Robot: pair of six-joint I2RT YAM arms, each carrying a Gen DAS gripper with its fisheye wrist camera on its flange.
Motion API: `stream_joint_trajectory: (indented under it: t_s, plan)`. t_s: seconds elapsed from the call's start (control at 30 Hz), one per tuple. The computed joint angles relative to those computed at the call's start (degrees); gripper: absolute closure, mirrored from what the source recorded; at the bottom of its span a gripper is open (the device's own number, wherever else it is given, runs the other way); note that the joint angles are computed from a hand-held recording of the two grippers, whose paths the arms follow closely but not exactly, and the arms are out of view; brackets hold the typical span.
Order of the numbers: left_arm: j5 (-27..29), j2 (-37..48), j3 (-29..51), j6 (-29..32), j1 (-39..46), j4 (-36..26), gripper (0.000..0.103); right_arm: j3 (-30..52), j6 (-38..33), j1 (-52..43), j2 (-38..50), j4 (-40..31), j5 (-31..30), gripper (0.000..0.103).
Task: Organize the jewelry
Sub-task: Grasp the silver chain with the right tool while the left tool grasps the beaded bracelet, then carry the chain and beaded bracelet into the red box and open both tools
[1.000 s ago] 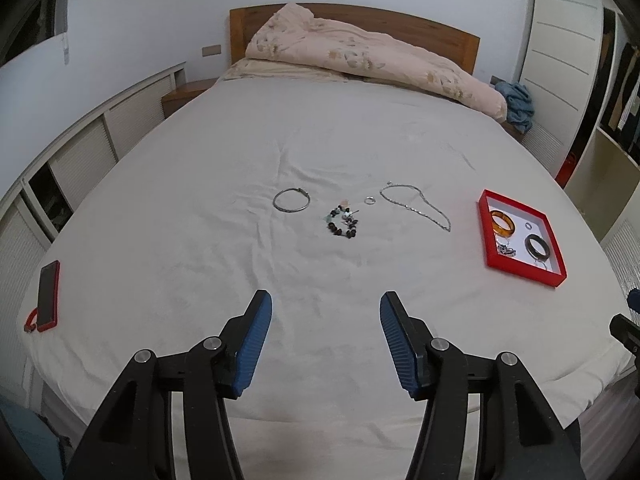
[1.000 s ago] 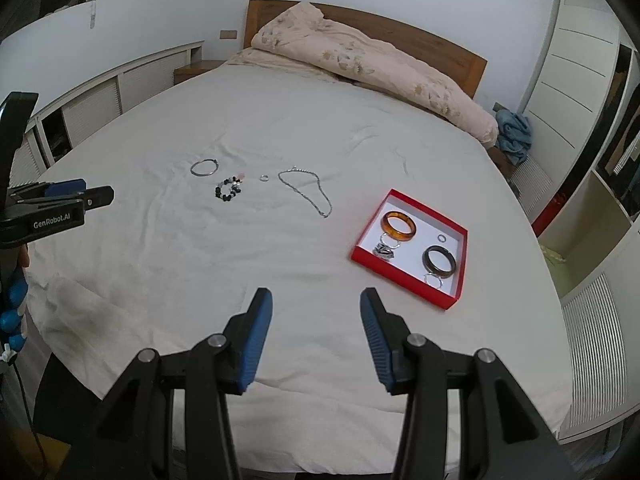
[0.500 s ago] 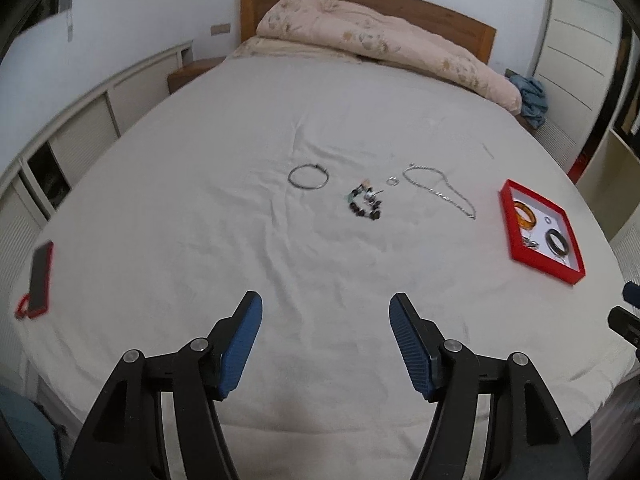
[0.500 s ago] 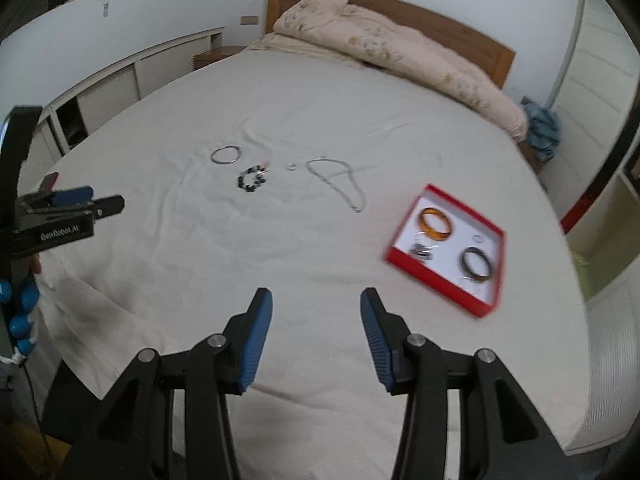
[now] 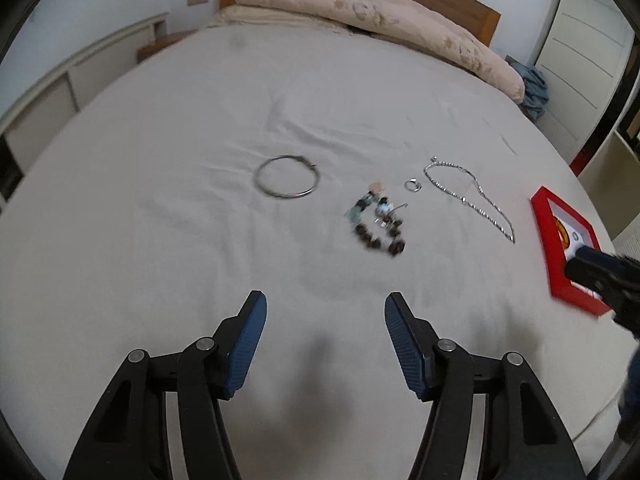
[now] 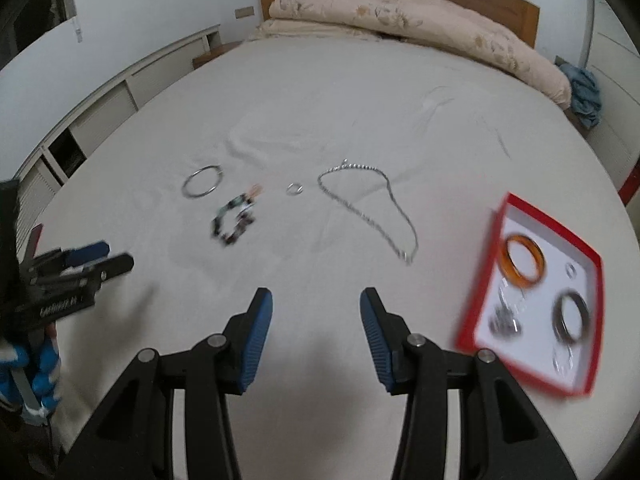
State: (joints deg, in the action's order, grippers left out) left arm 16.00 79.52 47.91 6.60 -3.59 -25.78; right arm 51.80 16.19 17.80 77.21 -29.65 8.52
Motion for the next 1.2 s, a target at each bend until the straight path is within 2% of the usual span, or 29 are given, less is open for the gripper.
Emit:
stream_joint_trajectory:
  t_s: [0.17, 0.23, 0.33, 0.47, 0.63, 0.7, 0.77, 0.8, 0.87, 0.93, 0.97, 1.0, 1.03, 1.2]
  plan:
    - [-1.9, 11.3, 5.3, -2.7, -5.7, 6.2, 0.038, 9.5, -9.1, -6.8, 15.6, 2.7, -2.6, 0.058]
    - [-3.1, 15.4, 7.6, -3.2, -7.9, 8.3, 0.036, 13.5, -11.5, -8.8, 21.0, 2.6, -4.1, 0.045]
    - [-4.8, 20.0, 10.5, -3.3, -9.5, 9.8, 0.035, 18.4, -14.3, -10.7, 27.3, 1.9, -5.2, 0.041]
    - [-5.8, 24.8, 13.6, -2.6, -11.0, 10.3, 0.033, 22.9, -16.4, -13.0, 33.0, 1.1, -8.0, 0.039]
    - [-8.3, 26.2, 13.7, -0.5, -12.4, 12.7, 0.029, 25.9, -16.8, -14.5, 37.7, 0.6, -6.8, 0.033]
    - [-8.1, 26.3, 13.6, -0.5, -12.0, 13.3, 0.034, 25.9, -15.3, -15.6, 38.1, 0.9, -7.2, 0.032]
    - [-7.9, 26.0, 13.5, -0.7, -11.3, 13.5, 0.050, 25.2, -12.8, -16.8, 37.8, 1.5, -8.4, 0.032]
    - [-7.8, 25.9, 13.4, -0.6, -10.9, 13.6, 0.054, 24.5, -12.4, -17.1, 37.5, 1.9, -8.8, 0.033]
    - [-6.9, 25.3, 13.1, -0.1, -9.9, 13.0, 0.075, 22.6, -12.1, -17.1, 36.3, 2.9, -8.4, 0.040]
    - [-6.4, 24.6, 12.6, 0.1, -9.4, 12.4, 0.085, 20.7, -11.2, -17.1, 34.7, 3.6, -8.8, 0.064]
    - [-6.2, 24.6, 12.6, 0.0, -9.4, 12.2, 0.089, 20.0, -10.8, -17.3, 34.0, 3.8, -9.1, 0.072]
    - [-5.9, 24.2, 12.3, -0.1, -9.3, 12.0, 0.092, 19.1, -10.4, -17.5, 33.2, 4.0, -9.5, 0.090]
    - [-5.7, 23.3, 11.5, -0.1, -9.2, 11.8, 0.093, 18.3, -10.0, -17.7, 32.5, 4.0, -10.4, 0.099]
    - [-6.7, 18.1, 7.8, -0.8, -9.4, 10.9, 0.093, 11.9, -8.4, -16.9, 26.4, 5.3, -11.1, 0.099]
